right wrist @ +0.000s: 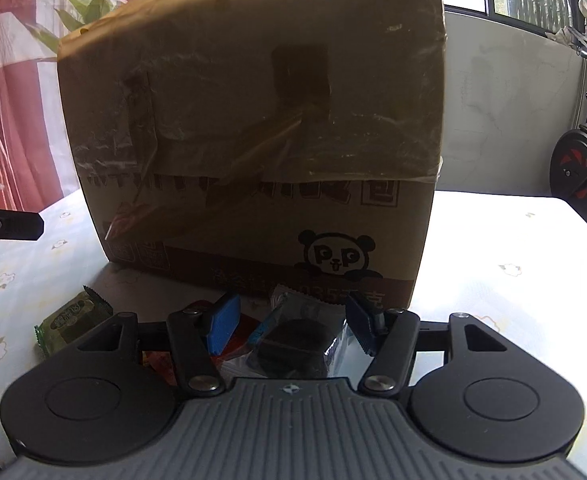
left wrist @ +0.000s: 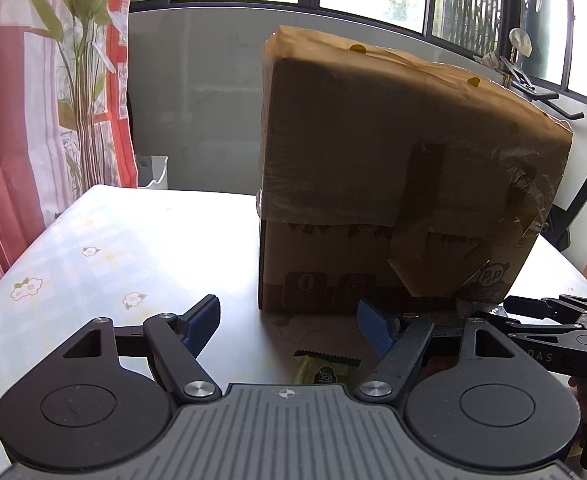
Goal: Organize snacks
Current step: 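Grasp the green cake pack with the left gripper while the right grasps the black-filled pastry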
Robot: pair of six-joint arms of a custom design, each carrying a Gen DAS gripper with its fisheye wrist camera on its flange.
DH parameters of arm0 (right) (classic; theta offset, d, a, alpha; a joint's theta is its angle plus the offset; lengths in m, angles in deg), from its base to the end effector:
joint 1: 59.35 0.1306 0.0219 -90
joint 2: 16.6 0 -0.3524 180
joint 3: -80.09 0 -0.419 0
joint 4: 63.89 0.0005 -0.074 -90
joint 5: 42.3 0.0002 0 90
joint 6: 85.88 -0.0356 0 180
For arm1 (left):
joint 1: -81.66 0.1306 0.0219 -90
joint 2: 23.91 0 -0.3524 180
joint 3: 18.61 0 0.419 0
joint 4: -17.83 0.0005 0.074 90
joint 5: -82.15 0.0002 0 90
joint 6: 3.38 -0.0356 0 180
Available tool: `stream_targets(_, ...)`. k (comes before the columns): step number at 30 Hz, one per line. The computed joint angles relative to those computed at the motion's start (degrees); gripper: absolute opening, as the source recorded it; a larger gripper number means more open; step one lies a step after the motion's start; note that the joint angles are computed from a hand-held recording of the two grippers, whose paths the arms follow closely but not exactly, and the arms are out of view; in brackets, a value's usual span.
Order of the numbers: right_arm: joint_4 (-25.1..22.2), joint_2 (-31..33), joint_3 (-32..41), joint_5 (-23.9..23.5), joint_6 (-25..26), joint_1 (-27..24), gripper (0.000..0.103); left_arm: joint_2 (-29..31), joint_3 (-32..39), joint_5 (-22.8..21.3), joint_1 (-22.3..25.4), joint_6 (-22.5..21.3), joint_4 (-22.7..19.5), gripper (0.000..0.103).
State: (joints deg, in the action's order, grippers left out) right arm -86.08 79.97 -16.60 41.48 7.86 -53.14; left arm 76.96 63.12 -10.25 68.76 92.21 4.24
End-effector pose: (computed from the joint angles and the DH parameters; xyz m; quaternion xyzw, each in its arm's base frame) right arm 0.5554 0.0638 0.3210 -0.1017 0.8820 0.0581 0.4564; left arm 0.5619 -0.1277 0.2799 0.0459 0.8764 -0.0588 0.4759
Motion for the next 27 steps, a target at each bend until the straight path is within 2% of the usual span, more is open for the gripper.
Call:
stream_targets(10,-0.4,-0.8,-1.4,4.5,1.4,0.9,0.062,1.3,-0.7,1.4,-0.9,0.3,-2.1,0.075)
stream_targets(18,-1.1,0.2,-0.6,2.2,-1.1,0.2,0.062,2.4,-0.8,2.0,-1.5,-0.4,-3.1,0.075)
stream_targets(21,-1.9,0.2,-0.2,0.9,-2.5,-0.6,0.062,3.5,0.1,1.5,-1.6,-2.1,-3.8,0.075)
stream_targets(25,-3.5,0.1,0.5,-0.4,-2.9,-1.5,0.062,6.2,3.4,0.6,-1.5,-2.3,-7.7,0.061)
stream_targets(27,-4.0,0.2,0.8,-0.5,-2.7,-1.5,0.062,6.6,3.5,0.4,-1.5,-2.0,-7.9,0.06)
